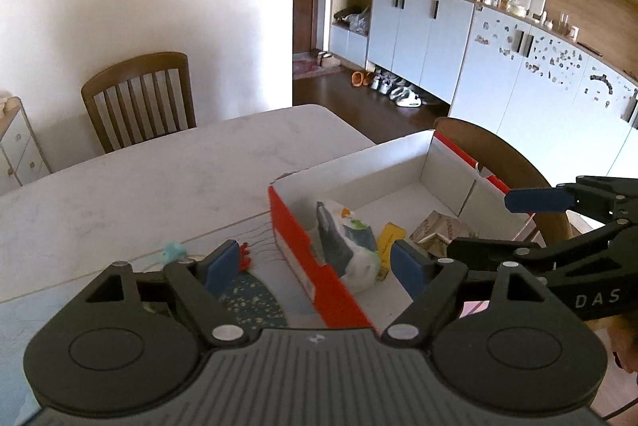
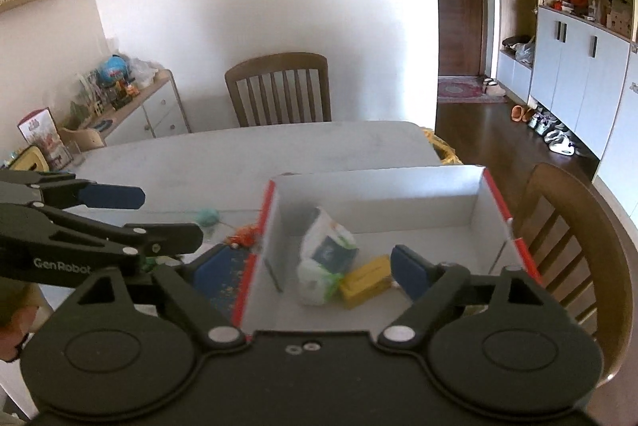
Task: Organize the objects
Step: 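Withdraw both tools from the shoebox back toward the table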
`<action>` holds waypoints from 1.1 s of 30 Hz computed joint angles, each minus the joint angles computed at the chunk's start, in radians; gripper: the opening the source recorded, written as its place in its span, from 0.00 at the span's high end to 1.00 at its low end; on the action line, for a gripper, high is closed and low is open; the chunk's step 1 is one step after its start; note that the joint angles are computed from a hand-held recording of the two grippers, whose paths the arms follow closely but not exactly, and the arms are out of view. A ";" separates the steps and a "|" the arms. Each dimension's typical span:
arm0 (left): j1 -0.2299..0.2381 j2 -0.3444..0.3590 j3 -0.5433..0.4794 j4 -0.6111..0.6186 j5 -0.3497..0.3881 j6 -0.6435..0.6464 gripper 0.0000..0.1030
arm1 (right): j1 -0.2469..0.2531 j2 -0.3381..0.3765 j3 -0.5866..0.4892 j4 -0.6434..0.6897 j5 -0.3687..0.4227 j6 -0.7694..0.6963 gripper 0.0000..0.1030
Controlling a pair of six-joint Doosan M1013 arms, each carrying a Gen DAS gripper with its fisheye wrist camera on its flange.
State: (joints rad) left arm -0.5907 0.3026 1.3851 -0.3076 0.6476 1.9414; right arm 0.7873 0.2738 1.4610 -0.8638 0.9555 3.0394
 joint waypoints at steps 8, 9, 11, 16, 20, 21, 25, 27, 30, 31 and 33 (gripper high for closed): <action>0.053 -0.027 0.046 -0.097 -0.019 0.113 0.16 | 0.040 0.067 -0.085 -0.040 0.053 0.045 0.01; 0.059 -0.030 0.051 -0.110 -0.022 0.126 0.16 | 0.043 0.075 -0.096 -0.036 0.057 0.044 0.01; 0.073 -0.034 0.060 -0.137 -0.027 0.153 0.16 | 0.047 0.090 -0.116 -0.030 0.061 0.044 0.01; 0.106 -0.041 0.080 -0.186 -0.033 0.213 0.10 | 0.058 0.122 -0.159 -0.019 0.075 0.048 0.01; 0.131 -0.044 0.094 -0.229 -0.038 0.258 0.04 | 0.065 0.145 -0.188 -0.006 0.087 0.045 0.01; 0.138 -0.045 0.098 -0.243 -0.040 0.272 0.03 | 0.066 0.151 -0.195 -0.003 0.089 0.043 0.01; 0.167 -0.041 0.104 -0.318 -0.022 0.333 0.01 | 0.071 0.175 -0.231 0.017 0.106 0.018 0.01; 0.178 -0.041 0.112 -0.337 -0.027 0.349 0.00 | 0.072 0.185 -0.245 0.031 0.111 0.005 0.01; 0.193 -0.040 0.124 -0.361 -0.038 0.367 0.00 | 0.072 0.203 -0.273 0.052 0.121 -0.022 0.01; 0.198 -0.040 0.128 -0.370 -0.043 0.373 0.00 | 0.071 0.208 -0.280 0.062 0.119 -0.031 0.01; 0.206 -0.038 0.135 -0.368 -0.058 0.370 0.00 | 0.069 0.217 -0.292 0.079 0.118 -0.048 0.01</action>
State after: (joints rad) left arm -0.3851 0.2645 1.5201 -0.6757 0.5893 2.3110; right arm 0.8567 0.4907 1.1690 -0.7845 1.0737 2.9917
